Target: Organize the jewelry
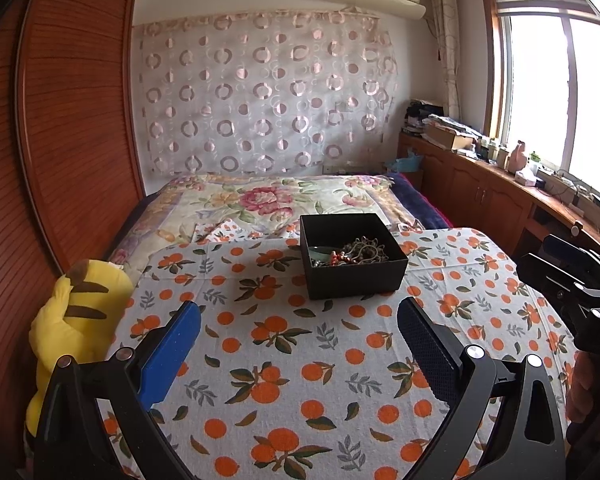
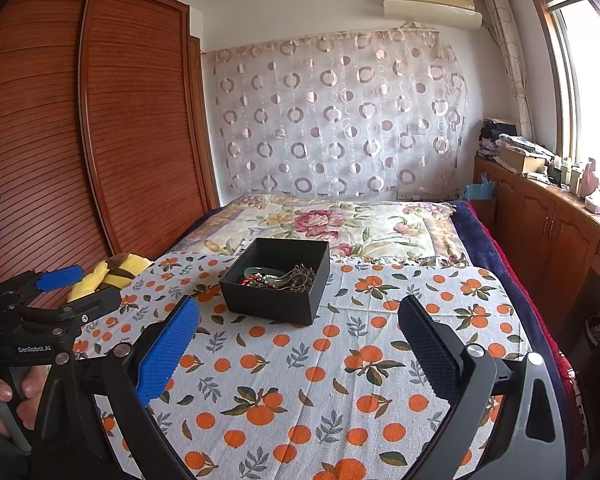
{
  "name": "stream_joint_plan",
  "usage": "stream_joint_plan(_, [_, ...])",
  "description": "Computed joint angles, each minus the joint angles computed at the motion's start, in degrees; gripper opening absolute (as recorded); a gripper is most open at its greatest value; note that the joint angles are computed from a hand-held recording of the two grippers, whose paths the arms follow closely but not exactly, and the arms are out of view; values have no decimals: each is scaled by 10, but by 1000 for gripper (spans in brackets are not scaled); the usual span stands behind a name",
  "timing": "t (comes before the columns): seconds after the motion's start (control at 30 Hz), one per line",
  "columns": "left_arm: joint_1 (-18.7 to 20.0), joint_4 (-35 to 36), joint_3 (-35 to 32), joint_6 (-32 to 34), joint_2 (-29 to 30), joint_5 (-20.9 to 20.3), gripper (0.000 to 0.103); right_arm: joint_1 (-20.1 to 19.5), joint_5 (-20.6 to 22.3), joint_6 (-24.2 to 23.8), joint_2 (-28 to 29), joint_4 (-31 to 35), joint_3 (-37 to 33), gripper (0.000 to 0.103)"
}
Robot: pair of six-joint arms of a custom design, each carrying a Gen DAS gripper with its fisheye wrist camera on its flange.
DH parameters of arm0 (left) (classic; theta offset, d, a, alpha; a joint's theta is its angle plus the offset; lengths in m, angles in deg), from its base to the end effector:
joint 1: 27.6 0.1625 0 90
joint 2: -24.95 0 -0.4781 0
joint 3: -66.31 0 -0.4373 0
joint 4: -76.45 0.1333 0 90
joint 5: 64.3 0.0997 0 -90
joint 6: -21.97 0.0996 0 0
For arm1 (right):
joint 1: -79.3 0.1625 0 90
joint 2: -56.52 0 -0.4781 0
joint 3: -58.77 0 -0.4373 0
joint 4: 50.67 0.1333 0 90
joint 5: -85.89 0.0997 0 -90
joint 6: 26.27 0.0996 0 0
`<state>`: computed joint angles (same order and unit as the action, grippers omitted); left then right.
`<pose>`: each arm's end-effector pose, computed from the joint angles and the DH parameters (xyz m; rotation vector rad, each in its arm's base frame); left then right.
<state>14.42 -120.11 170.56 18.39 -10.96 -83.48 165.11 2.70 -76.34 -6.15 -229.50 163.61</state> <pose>-0.3286 -0.6022 0.0725 0.2950 2.0066 -1.2233 0.0947 -0.6927 0.2983 1.0999 -2.4236 1.0934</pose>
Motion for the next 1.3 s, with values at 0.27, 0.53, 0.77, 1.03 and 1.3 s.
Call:
stream_joint_plan(0.27, [1, -3, -8, 7, 2, -1, 95, 0, 0, -1, -1, 2, -1, 100])
stream_joint_plan(0.53, [0, -7, -10, 12, 5, 1, 95, -1, 1, 0, -1, 2, -1, 100])
stream_joint_plan(0.77, [0, -10, -18, 19, 10, 2, 95, -1, 1, 0, -1, 2, -1, 100])
stream_joint_plan(1.03, [0, -14, -21, 23, 12, 3, 95, -1, 2, 0, -2, 4, -2, 100])
stream_joint_plan(1.3, [0, -14, -20, 23, 13, 3, 95, -1, 3, 0, -1, 3, -1, 100])
